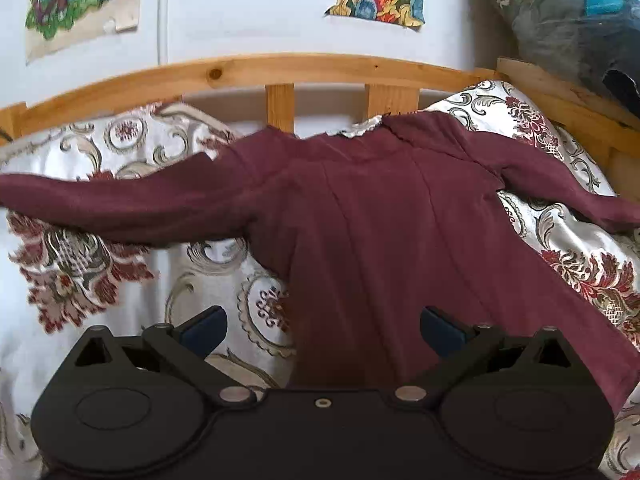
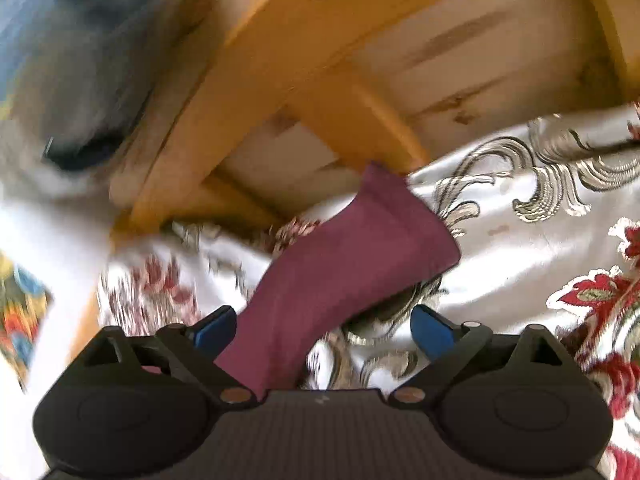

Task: Fold small clothes
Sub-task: 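Reach to the sleeve cuff and close the right tool on it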

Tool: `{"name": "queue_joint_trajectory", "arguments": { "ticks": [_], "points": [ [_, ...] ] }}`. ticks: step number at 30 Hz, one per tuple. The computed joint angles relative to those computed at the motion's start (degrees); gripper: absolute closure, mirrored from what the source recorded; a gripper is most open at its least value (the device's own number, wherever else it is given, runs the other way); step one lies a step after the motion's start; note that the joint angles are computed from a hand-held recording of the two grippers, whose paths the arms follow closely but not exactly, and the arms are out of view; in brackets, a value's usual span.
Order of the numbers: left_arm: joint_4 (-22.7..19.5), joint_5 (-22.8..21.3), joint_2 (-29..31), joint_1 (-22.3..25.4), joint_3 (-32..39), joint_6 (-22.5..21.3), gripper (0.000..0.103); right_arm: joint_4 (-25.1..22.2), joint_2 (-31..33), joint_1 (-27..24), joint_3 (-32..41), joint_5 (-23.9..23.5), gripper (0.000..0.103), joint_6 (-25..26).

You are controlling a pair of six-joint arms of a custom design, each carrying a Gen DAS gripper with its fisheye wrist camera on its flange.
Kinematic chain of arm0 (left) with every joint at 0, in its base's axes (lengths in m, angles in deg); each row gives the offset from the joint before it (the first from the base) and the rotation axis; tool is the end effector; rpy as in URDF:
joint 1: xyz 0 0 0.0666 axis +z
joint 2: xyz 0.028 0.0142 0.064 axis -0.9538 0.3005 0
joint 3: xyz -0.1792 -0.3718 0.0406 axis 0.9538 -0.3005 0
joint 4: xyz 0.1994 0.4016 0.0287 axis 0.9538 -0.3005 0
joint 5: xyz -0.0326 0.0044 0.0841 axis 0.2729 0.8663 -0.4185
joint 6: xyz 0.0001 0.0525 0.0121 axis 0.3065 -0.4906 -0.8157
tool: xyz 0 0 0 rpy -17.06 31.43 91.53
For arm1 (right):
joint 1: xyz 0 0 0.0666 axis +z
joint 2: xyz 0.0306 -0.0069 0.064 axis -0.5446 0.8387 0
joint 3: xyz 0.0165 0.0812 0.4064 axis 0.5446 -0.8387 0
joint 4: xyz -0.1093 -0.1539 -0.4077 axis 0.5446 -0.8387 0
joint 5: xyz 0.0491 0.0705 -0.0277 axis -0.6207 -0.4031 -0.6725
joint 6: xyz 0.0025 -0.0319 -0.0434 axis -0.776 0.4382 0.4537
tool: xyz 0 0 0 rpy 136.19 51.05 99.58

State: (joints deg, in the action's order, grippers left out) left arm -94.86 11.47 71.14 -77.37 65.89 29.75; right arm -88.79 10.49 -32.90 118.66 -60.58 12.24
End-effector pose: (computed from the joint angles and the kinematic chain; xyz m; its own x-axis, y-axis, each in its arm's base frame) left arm 0.4601 -0.0304 0.4562 -0.5321 -0.1520 -0.8329 -0.2376 0.9710 -0.0254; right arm 0.6911 0.0059 0.4280 -0.3620 0.8384 -0.4076 0.3340 0.5249 0.7829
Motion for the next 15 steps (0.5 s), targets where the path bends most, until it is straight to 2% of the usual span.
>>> {"name": "queue_joint_trajectory", "arguments": {
  "ticks": [2,4,5,6,7,9,10,13,15],
  "points": [
    [-0.5,0.2,0.3,0.2,0.2,0.9,0.001,-0.1,0.6,-0.1,0.6,2.2,0.027,-1.1],
    [-0.9,0.1,0.5,0.5,0.4,1.6,0.001,-1.2,1.2,0.0,1.1,5.7,0.055,-2.5],
    [-1.0,0.0,0.5,0.7,0.4,2.1,0.001,-1.3,1.4,0.0,1.0,7.0,0.061,-3.9],
    [-1.1,-0.1,0.4,0.8,0.4,2.5,0.001,-1.1,1.5,0.0,0.8,7.7,0.075,-5.2],
    [-1.2,-0.2,0.3,1.1,0.4,3.2,0.001,-0.6,1.5,0.0,0.5,8.6,0.082,-6.1],
    [-1.3,0.1,0.0,1.6,0.4,4.5,0.001,2.6,0.6,0.3,-1.2,10.8,0.093,-5.7],
    [-1.3,0.2,-0.1,1.8,0.4,5.2,0.001,3.9,0.1,0.6,-1.6,12.0,0.095,-3.7],
    [-1.7,-0.3,-0.3,2.2,0.6,6.4,0.001,7.5,-1.3,2.2,-2.1,15.0,0.096,4.9],
    [-1.7,-1.3,-0.3,2.3,0.8,6.3,0.001,10.5,-2.0,4.1,-1.8,17.2,0.096,13.1]
  ]
}}
